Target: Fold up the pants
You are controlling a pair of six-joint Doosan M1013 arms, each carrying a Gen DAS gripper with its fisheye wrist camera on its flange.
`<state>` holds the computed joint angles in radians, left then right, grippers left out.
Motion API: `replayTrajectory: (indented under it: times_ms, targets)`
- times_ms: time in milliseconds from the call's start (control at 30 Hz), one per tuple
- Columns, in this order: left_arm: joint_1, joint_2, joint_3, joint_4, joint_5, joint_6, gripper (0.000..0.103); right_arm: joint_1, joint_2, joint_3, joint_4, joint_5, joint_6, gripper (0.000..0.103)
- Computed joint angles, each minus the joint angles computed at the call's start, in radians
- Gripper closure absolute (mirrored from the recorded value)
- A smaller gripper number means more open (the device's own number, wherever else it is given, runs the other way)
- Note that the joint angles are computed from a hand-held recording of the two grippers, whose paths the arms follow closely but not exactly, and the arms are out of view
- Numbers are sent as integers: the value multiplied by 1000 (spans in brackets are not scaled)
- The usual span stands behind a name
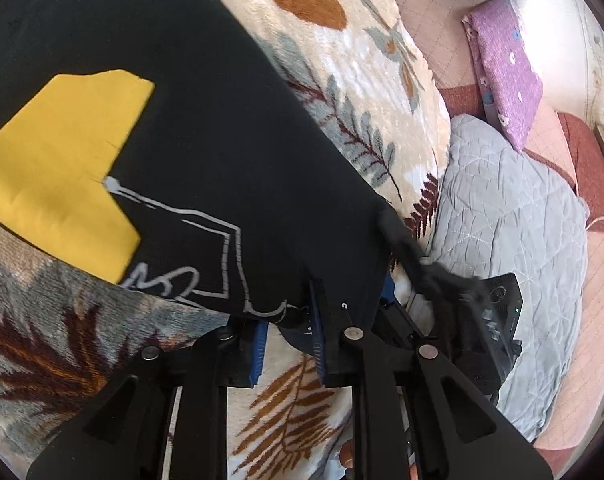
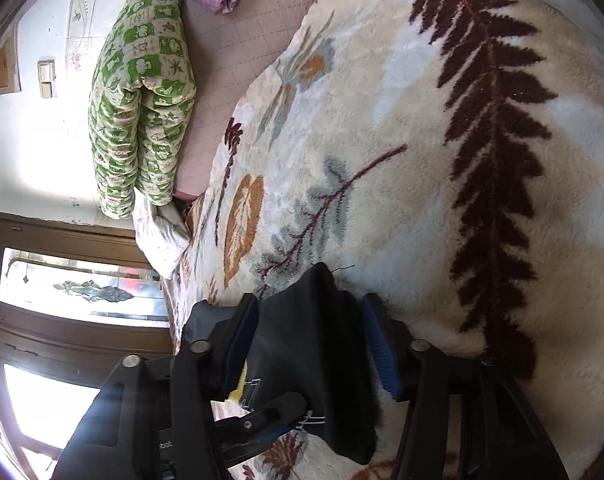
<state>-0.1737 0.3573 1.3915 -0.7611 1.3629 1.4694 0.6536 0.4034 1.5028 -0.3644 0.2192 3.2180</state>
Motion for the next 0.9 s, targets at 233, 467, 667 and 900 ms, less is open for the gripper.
replayTrajectory:
  times_ms: [233, 467, 667, 900]
  targets:
    - [25, 45, -31, -86, 105, 28, 94, 14, -3, -12, -50, 79, 8, 88]
    - [49, 44, -39, -144, 140, 42, 94, 43, -1, -63, -127, 171, 22, 89]
    - [82, 43, -52, -191, 155, 47, 94, 68, 4, -119, -167, 246, 26, 89]
    - [138, 53, -78, -235, 165, 29, 94, 96, 54, -253, -133, 356, -74, 89]
